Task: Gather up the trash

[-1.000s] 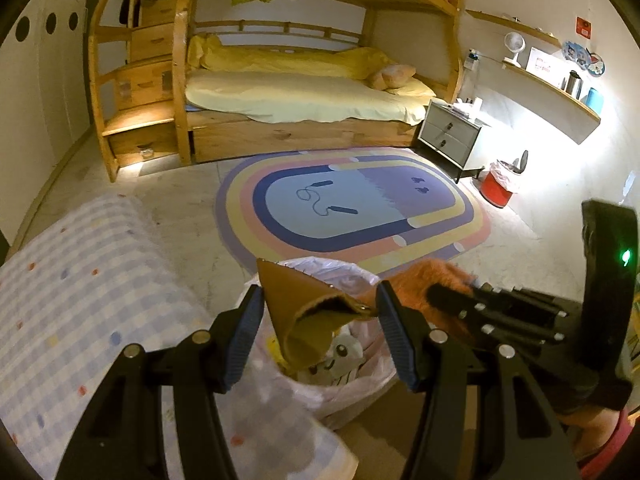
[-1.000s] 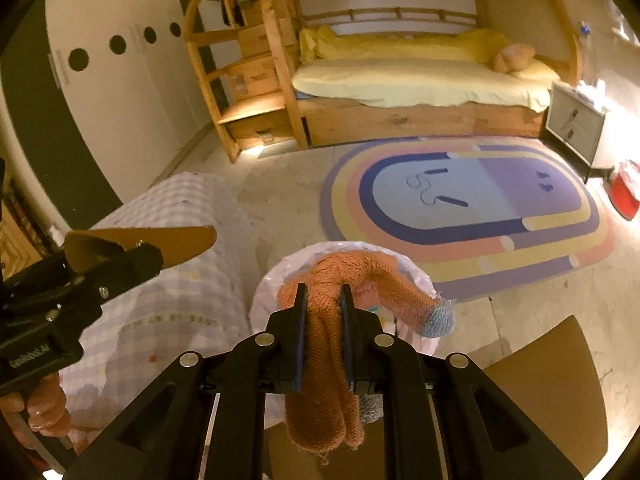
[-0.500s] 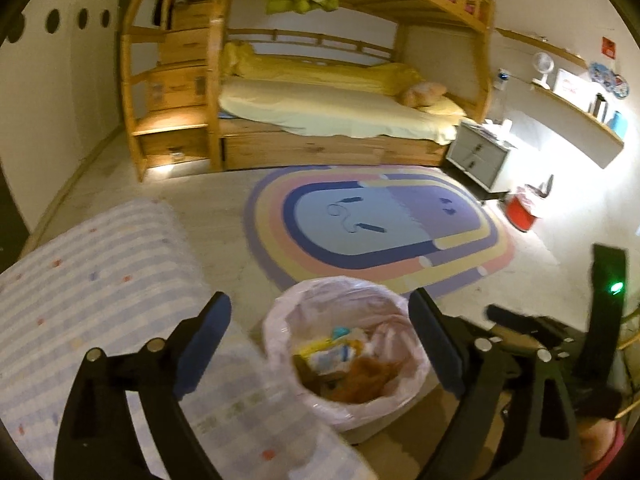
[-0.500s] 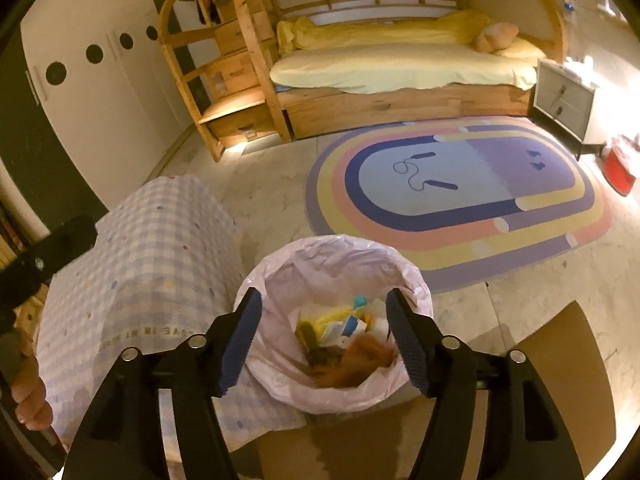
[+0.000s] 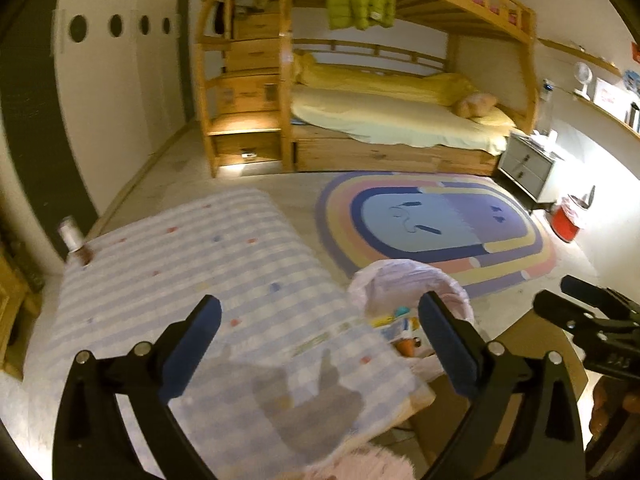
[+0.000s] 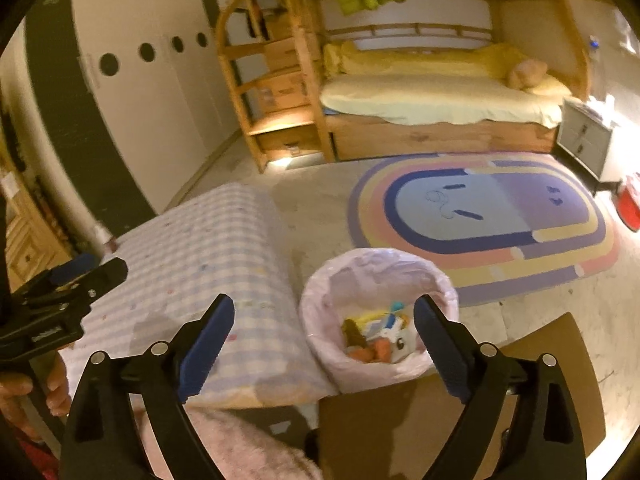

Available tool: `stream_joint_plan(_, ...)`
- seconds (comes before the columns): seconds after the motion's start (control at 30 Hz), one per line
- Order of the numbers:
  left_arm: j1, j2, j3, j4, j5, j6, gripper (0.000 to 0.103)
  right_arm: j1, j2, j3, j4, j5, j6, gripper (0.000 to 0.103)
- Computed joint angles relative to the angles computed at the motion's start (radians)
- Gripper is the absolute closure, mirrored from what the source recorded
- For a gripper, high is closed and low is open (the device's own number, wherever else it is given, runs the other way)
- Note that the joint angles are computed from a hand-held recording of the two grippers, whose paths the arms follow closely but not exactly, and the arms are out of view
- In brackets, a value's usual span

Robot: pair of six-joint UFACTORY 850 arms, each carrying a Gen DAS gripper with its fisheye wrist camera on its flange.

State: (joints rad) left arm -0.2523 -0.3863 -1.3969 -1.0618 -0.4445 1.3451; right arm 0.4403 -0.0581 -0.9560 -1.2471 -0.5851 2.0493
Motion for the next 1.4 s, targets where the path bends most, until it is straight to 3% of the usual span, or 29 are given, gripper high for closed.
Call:
stream_joint_plan(0.1,0.043,0.034,0.027,0.033,0.005,-0.035,0.007,0.036,0.001,-0.034,0.070,0.014,-0.107,0.011)
stream_joint_plan(0.27,0.110,0.098,0.077,0.126,0.038,-0.147,0.007,0.123,-0.030,-0.120,0.087,-0.031,-0.206,0.010)
stream_joint_plan(0.6,0.231,0.217,0.173,0.289,0.107,-0.330,0.007,0.231,-0.053,-0.223,-0.003,-0.088,-0.224,0.009)
stream_joint_plan(0.97,0.305,0.315,0.268,0.374,0.150,-0.397,0.007,0.268,-0.088,-0.285,0.070,-0.082,-0.358,0.008)
stream_joint_plan(1.4,0.319,0.316,0.267,0.362,0.154,-0.395,0.007,0.281,-0.120,-0.317,0.125,-0.104,-0.412,0.008)
